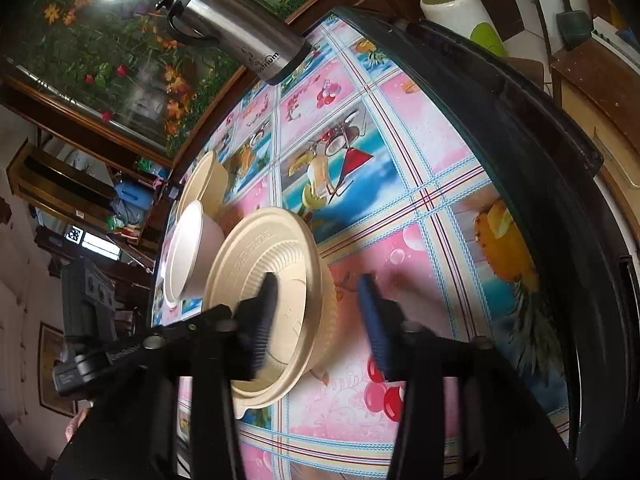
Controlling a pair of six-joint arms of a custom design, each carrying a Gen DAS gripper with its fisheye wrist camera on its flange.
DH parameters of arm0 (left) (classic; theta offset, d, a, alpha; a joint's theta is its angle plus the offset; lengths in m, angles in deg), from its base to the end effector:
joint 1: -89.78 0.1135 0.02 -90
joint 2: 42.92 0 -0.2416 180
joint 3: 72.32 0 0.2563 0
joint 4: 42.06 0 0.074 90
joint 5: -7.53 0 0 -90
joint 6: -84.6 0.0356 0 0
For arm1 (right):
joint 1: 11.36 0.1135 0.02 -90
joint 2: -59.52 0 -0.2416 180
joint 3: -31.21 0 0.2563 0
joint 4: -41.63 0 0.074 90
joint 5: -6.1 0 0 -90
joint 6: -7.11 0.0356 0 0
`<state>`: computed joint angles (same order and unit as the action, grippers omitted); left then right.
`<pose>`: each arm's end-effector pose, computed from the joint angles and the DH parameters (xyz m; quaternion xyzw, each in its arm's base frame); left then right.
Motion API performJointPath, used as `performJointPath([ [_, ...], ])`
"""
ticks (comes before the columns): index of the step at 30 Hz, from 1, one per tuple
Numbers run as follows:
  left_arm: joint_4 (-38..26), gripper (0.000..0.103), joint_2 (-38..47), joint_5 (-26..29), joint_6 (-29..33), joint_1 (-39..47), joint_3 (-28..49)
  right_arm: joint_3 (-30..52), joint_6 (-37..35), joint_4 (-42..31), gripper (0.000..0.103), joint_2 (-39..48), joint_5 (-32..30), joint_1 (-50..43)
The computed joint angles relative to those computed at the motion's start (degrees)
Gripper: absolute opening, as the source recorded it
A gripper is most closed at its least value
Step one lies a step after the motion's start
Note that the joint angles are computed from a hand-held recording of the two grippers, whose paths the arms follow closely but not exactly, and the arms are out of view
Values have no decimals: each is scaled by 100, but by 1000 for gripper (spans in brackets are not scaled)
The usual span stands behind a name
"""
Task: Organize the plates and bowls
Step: 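Lift the beige paper plate with the right tool off the table, then lay the beige plate onto the stack held by the left tool, release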
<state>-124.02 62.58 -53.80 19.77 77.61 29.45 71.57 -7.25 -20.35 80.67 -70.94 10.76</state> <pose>0.3368 -0.0901 0.2247 0.3188 0.9143 -0.2417 0.0642 0.1109 0.0365 0.2112 0.4503 0.7925 0.2318 0.3397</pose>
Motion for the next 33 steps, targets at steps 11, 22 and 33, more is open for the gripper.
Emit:
performJointPath([
  [11, 194, 11, -193, -60, 117, -2, -196, 237, 150, -33, 43, 618, 66, 43],
  [22, 124, 11, -211, 41, 343, 211, -248, 624, 556, -121, 7, 1410, 836, 927],
  [33, -211, 10, -238, 297, 940, 881, -193, 1218, 1323, -220, 7, 2222, 1564, 2100],
])
